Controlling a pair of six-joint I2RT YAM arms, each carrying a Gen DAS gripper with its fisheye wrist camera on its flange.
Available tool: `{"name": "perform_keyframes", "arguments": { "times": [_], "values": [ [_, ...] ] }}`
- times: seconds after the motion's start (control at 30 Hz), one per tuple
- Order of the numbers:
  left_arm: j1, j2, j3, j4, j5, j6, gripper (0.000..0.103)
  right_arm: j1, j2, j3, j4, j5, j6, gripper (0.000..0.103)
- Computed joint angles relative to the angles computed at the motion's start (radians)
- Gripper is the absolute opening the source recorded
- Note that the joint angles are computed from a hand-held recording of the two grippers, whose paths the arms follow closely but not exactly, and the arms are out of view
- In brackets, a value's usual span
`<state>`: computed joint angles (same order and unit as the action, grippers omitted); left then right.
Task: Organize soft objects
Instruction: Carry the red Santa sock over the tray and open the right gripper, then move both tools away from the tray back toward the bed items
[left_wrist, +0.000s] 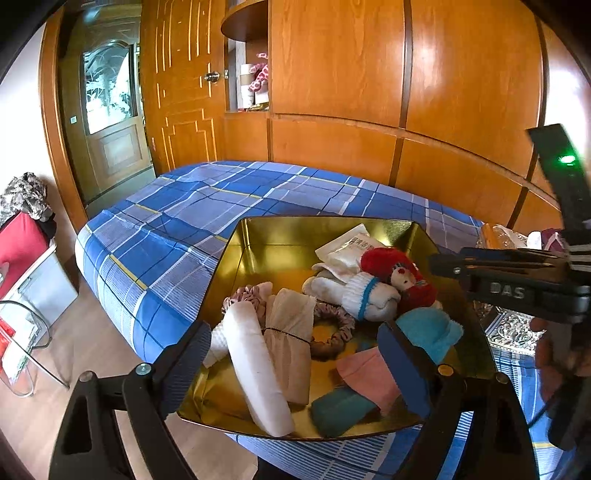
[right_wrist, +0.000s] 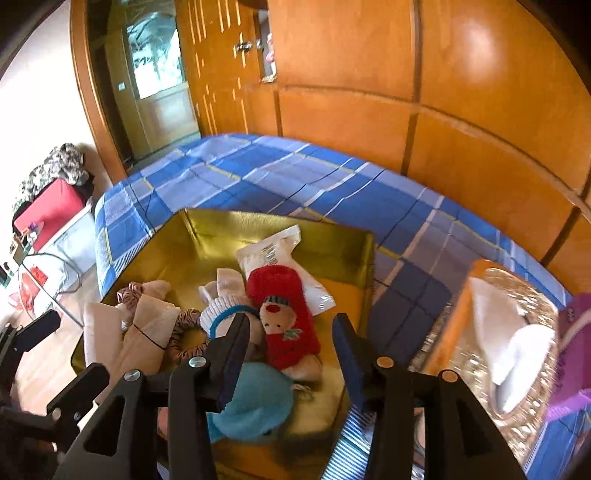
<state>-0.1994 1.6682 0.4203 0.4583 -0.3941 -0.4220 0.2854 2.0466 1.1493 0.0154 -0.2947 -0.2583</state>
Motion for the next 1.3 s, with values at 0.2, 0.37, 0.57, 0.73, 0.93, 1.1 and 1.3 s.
{"name": "perform_keyframes", "arguments": {
  "times": [0.2,0.37,0.57,0.73,0.93,1.1,1.3],
  "values": [
    [-0.024,-0.022,-0.003,-0.006,-0.010,0.007,0.092,-0.065,-0.112,-0.129,0.068,-0.043,-0.004,0.047],
    [-0.053,-0.034,-0.002,-0.011,-0.026,0.010,0.092,-0.140,-0.202,-0.227,0.118,-0.095,-0.023,0.047],
    [-0.097,-0.038,0.001,-0.021,-0.046,0.016,0.092,-0.279,-0.283,-0.306,0.168,-0.163,-0.039,0.047],
    [-0.131,-0.035,0.009,-0.033,-0.051,0.018,0.092,-0.423,-0.301,-0.305,0.181,-0.212,-0.035,0.047],
    [-0.184,-0.039,0.023,-0.050,-0.054,0.033,0.092,-0.616,-0.259,-0.241,0.171,-0.229,-0.022,0.047],
    [-0.253,-0.028,0.060,-0.079,-0.060,0.054,0.092,-0.752,-0.184,-0.155,0.144,-0.216,0.011,0.047],
    [-0.336,-0.009,0.126,-0.119,-0.060,0.093,0.092,-0.896,-0.099,-0.056,0.105,-0.214,0.059,0.047]
  ]
}}
